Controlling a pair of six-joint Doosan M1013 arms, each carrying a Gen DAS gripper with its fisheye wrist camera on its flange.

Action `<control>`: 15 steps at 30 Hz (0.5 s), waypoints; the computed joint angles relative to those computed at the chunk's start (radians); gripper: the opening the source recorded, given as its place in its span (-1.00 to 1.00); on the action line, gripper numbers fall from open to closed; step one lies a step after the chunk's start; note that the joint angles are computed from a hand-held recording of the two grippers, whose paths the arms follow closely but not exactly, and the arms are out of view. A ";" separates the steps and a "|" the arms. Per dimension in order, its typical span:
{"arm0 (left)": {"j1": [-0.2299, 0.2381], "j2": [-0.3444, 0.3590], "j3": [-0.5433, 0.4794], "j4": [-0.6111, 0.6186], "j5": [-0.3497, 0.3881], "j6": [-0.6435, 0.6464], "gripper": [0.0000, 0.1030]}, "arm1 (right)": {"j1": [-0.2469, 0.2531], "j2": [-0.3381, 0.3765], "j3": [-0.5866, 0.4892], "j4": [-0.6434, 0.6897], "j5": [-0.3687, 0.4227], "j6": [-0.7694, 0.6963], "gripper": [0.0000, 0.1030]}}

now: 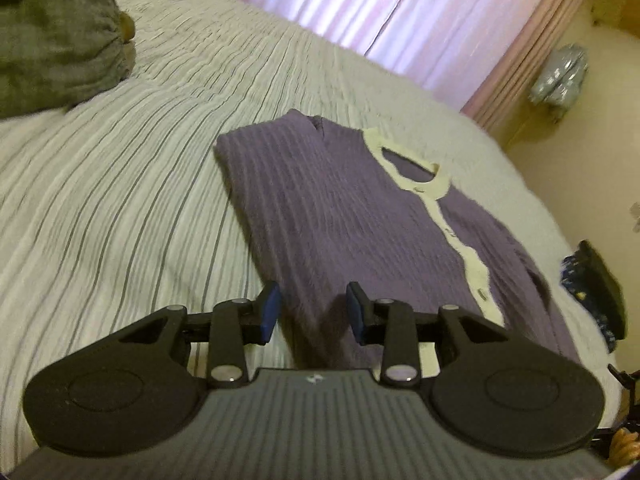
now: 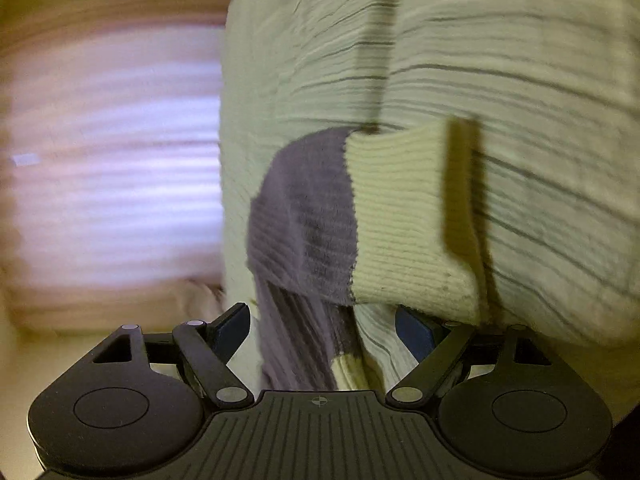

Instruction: Fold clothes

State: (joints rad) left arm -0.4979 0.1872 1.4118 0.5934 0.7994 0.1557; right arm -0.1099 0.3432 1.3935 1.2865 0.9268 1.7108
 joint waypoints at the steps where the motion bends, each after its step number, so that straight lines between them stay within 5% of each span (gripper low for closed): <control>1: -0.010 -0.016 0.025 0.028 -0.019 -0.028 -0.40 | 0.002 -0.014 0.028 0.036 -0.037 -0.010 0.63; 4: -0.036 -0.055 0.073 0.055 -0.031 -0.121 -0.40 | 0.015 -0.061 0.099 0.073 -0.164 0.014 0.62; 7: -0.055 -0.085 0.103 0.062 -0.045 -0.190 -0.33 | 0.028 -0.075 0.113 -0.005 -0.271 0.176 0.20; 9: -0.059 -0.093 0.111 0.060 -0.052 -0.211 -0.32 | 0.032 -0.052 0.081 -0.050 -0.274 0.186 -0.67; 12: -0.060 -0.097 0.115 0.050 -0.074 -0.254 -0.29 | 0.046 -0.020 -0.018 -0.270 -0.269 0.140 -0.84; 15: -0.062 -0.084 0.100 0.067 -0.084 -0.288 -0.26 | 0.056 0.009 -0.121 -0.346 -0.306 -0.091 -0.85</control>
